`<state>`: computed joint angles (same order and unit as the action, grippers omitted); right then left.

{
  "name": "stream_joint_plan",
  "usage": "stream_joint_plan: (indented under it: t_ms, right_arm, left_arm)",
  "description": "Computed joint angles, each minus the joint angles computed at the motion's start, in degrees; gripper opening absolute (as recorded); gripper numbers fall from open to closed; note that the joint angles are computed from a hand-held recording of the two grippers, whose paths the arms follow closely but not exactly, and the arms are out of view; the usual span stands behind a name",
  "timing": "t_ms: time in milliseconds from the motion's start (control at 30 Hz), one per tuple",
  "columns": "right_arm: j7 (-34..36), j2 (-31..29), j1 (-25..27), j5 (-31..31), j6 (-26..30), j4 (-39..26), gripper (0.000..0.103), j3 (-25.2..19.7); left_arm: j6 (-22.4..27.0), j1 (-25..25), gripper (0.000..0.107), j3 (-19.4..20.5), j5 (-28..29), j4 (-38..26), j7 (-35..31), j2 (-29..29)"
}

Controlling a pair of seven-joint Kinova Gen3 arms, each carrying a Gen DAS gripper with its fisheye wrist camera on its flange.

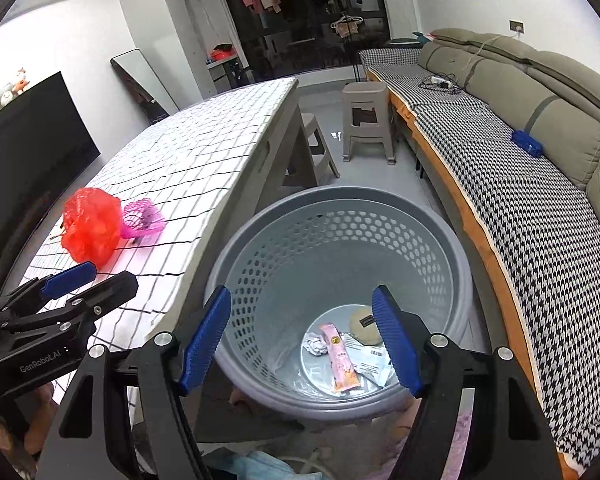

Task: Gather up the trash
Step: 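Move both open tools back over the table toward the red bag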

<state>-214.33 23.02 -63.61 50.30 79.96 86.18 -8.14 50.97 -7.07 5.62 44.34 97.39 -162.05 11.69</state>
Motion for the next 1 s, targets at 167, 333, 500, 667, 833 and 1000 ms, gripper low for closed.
stream_joint_plan:
  t_ms: [167, 333, 500, 667, 833, 1000]
  right_arm:
    - [0.0, 1.0, -0.5, 1.4, -1.1, -1.2, 0.071, 0.3]
    - [1.3, 2.2, -0.9, 2.1, -2.3, -2.9, 0.071, 0.8]
    - [3.8, 3.8, -1.3, 2.5, -3.3, -5.6, 0.071, 1.8]
    - [8.7, 5.7, -1.2, 1.9, -4.4, -9.0, 0.071, 3.0]
    - [13.5, 7.3, -0.5, 0.5, -6.2, -11.9, 0.071, 4.4]
    - [18.4, 8.7, 0.1, -0.4, -7.6, -15.0, 0.071, 6.0]
  left_arm:
    - [0.5, -1.8, 0.076, -0.9, 1.4, 0.8, -2.1, -0.8]
    - [1.0, -3.8, 0.076, -2.1, 3.4, 1.4, -4.1, -1.3]
    - [1.6, -5.6, 0.076, -3.2, 4.3, 1.2, -5.3, -1.1]
    - [2.0, -7.1, 0.08, -3.8, 4.5, -0.1, -4.5, -0.1]
    - [1.1, -8.0, 0.08, -3.6, 3.6, -2.6, -2.1, 1.8]
    - [-0.5, -8.8, 0.08, -2.8, 1.9, -6.7, 2.1, 4.6]
